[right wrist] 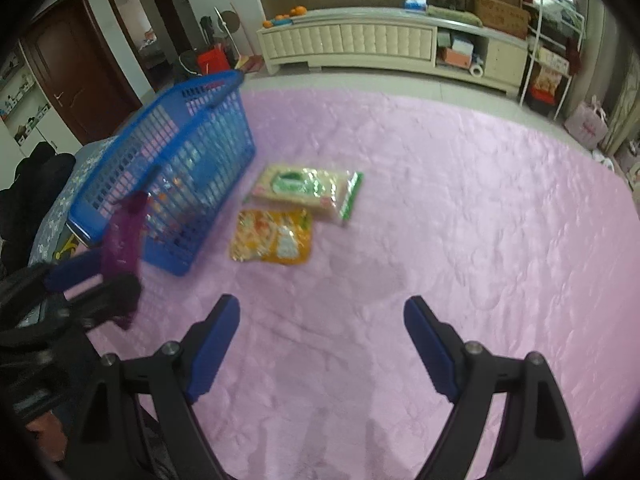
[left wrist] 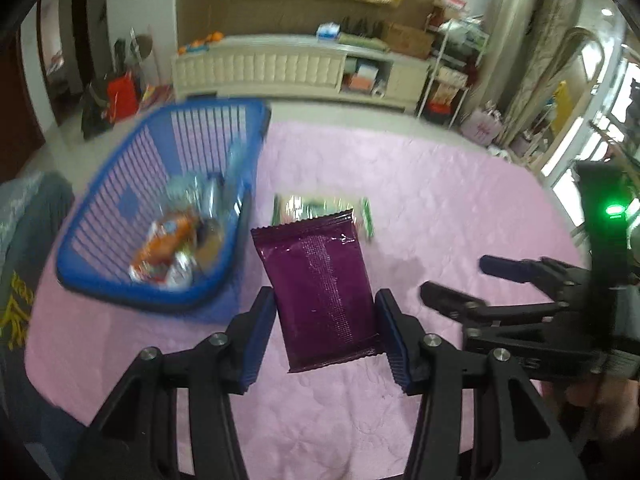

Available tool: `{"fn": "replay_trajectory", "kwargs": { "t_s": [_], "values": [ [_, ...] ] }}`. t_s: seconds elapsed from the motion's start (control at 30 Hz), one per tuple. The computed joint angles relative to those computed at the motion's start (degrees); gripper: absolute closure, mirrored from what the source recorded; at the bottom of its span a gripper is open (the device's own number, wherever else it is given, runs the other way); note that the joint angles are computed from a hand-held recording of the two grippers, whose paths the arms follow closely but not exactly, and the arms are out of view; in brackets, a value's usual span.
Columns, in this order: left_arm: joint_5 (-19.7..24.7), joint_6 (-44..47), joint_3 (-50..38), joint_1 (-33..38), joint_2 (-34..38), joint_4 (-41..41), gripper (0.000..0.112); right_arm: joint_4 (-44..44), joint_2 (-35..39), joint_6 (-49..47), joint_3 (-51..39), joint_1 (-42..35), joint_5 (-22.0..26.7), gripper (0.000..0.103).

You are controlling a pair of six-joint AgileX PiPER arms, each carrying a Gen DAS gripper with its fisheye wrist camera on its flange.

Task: Organize snacks
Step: 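Carry the purple packet over the basket with the left tool while the right tool grasps the yellow pouch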

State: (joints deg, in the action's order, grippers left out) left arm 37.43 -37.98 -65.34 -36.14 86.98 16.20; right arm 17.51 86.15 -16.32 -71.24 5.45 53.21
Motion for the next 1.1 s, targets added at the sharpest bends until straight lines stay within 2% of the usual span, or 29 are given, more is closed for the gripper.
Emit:
{"fn": "replay_trajectory", "kwargs": {
  "t_s": [0.2, 0.3, 0.37, 0.57, 0.67, 0.73, 1.1],
  "values": [
    [0.7, 9.3, -1.5, 7.9, -2.4, -2.6, 0.064, -3.9, 4.0, 7.8, -5.2, 5.4, -1.1, 0.015],
    [0.6, 15.2, -2.4, 12.7, -2.3, -5.3, 0.064, -8.2, 6.4, 13.5, -7.7, 8.2, -2.6, 0.006],
    [0.3, 18.2, -2.6, 15.5, -1.8, -6.6, 0.064, -10.1, 7.5, 16.4, -8.2, 9.1, -3.6, 0.003],
    [1.8, 32.1, -6.1, 23.9, 2.4, -17.5, 0.064, -8.7, 16.1, 18.0, -14.0, 10.0, -0.3, 0.001],
    [4.5, 41.0, -8.7, 28.7, 5.3, -27.5, 0.064, -8.8, 20.7, 19.5, -16.9, 10.7, 1.1, 0.001],
    [5.8, 43.8, -10.4, 30.0, 7.0, -30.0, 0.064, -8.3, 23.7, 19.3, -19.1, 10.8, 2.1, 0.001],
    [10.1, 48.8, -19.4, 30.2, 18.0, -29.0, 0.064, -10.1, 33.6, 21.3, -27.4, 14.6, 4.8, 0.000]
  ]
}}
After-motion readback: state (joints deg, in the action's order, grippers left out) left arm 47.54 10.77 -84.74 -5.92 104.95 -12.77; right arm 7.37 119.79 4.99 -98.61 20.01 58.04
